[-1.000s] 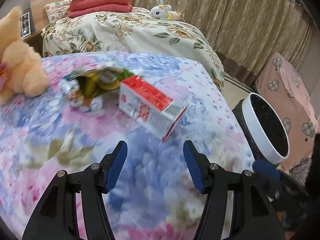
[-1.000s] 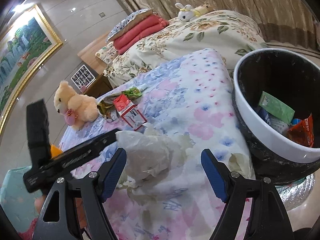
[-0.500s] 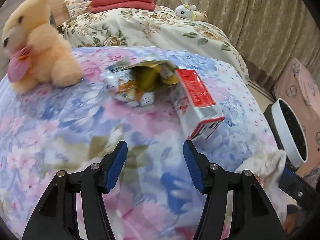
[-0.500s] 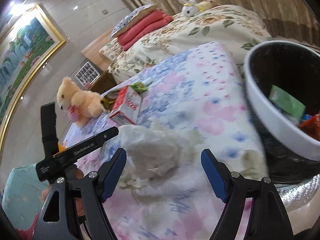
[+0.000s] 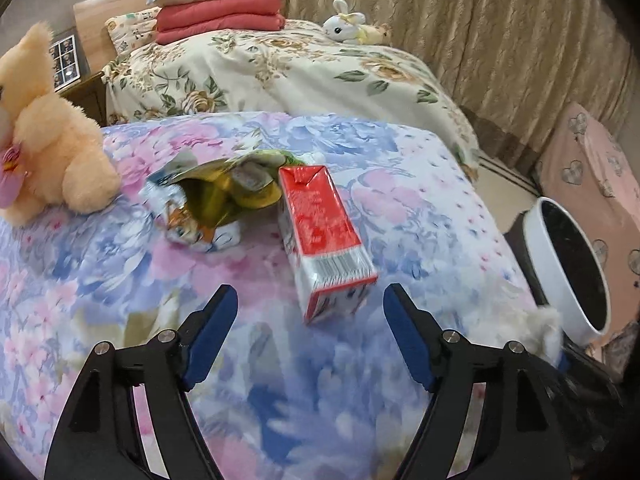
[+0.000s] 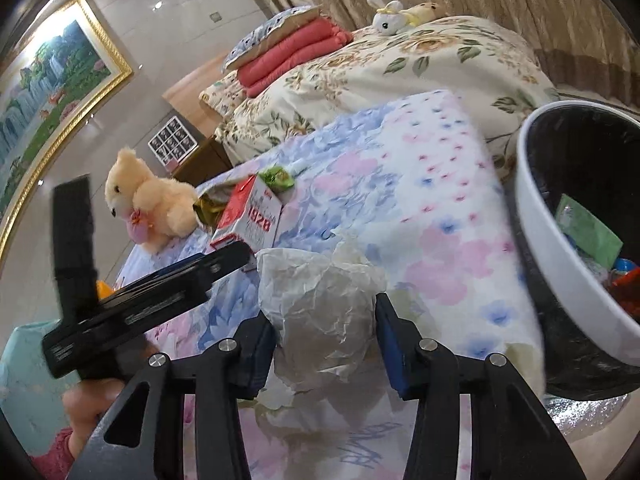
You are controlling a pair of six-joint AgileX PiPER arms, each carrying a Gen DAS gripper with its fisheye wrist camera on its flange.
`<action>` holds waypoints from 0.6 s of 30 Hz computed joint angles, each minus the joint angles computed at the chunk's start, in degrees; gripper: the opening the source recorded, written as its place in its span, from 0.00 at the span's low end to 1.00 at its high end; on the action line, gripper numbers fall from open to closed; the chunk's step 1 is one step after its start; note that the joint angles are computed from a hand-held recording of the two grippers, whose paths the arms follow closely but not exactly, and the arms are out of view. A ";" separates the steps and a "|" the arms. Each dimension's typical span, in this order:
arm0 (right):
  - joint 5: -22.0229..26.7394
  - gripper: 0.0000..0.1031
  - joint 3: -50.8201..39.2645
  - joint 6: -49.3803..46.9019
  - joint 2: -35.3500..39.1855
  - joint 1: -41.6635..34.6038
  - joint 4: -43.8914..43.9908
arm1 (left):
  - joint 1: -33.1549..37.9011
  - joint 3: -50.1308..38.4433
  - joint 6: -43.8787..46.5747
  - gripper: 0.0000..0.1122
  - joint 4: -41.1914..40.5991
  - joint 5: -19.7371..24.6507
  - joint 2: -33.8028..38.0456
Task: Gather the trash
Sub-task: 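Grasp the red milk carton with the left tool while the right tool grasps the white plastic bag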
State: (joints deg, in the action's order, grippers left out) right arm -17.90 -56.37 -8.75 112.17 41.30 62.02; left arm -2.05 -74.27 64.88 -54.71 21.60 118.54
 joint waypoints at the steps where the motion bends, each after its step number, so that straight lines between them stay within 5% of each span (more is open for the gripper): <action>1: -0.31 0.45 0.60 0.49 -0.33 -0.11 -0.14 | -0.61 -0.83 -2.21 0.69 1.72 -0.61 0.56; 5: -1.09 0.45 2.67 6.15 -0.99 -0.66 -4.04 | -2.44 -2.75 -8.85 0.64 7.93 -3.67 2.33; 7: -1.71 0.45 3.53 7.97 -1.29 -0.50 -5.18 | -2.47 -3.42 -9.09 0.29 8.90 -2.86 3.12; 11: -2.77 0.45 4.71 8.55 -2.25 0.18 -4.71 | -1.65 -1.48 -3.85 0.27 4.80 -2.26 2.31; 18: -5.08 0.45 6.91 6.02 -4.94 1.66 -1.38 | 2.13 10.31 19.83 0.27 -14.11 2.49 -5.26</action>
